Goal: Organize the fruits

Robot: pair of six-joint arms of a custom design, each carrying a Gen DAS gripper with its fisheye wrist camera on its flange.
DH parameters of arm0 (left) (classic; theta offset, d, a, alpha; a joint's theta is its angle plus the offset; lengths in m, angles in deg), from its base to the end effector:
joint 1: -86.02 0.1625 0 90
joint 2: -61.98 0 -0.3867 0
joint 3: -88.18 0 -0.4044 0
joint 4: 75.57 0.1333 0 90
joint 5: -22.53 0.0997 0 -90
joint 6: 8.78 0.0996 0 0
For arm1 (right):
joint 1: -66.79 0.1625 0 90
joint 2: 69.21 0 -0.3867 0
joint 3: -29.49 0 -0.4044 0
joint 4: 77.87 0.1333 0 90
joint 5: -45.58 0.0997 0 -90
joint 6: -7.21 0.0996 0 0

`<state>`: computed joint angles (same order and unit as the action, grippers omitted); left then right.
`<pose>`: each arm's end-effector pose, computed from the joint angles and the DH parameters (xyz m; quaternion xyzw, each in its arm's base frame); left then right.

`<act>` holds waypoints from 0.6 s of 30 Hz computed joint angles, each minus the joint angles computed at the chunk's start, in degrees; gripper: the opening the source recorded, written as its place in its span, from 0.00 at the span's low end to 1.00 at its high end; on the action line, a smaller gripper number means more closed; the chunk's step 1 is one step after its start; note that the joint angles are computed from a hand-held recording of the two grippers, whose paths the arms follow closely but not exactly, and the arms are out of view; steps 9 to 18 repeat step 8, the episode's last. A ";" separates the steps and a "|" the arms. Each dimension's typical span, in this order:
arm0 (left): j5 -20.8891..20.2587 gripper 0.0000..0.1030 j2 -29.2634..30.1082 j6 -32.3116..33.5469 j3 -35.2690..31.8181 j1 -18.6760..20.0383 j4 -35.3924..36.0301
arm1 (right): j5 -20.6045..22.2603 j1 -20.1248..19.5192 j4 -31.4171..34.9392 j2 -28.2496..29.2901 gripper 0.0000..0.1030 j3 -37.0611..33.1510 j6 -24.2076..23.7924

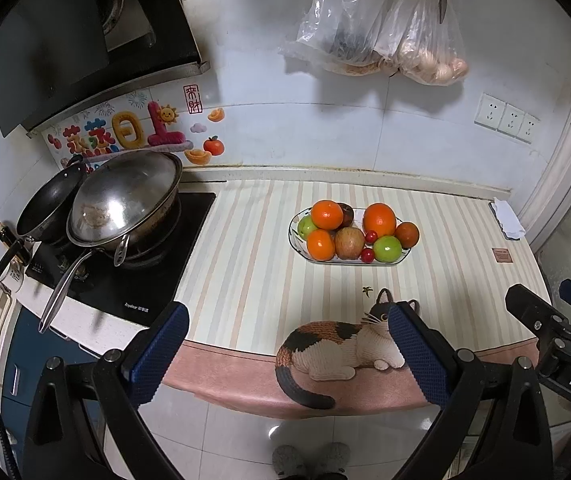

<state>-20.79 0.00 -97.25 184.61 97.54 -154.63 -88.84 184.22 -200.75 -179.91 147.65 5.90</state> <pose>-0.4846 -0.3088 0.1561 0.0785 0.8572 -0.3229 0.3935 0.2337 -0.3123 0.4503 0.1436 -0.8955 0.2817 0.3132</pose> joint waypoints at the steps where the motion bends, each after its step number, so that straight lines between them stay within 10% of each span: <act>1: -0.01 0.99 0.02 -0.05 -0.05 -0.02 0.04 | -0.05 0.02 0.07 0.00 0.97 0.00 0.09; 18: 0.52 0.99 0.04 -0.98 -0.59 -0.48 1.49 | -0.47 0.88 1.34 -0.59 0.97 0.08 1.64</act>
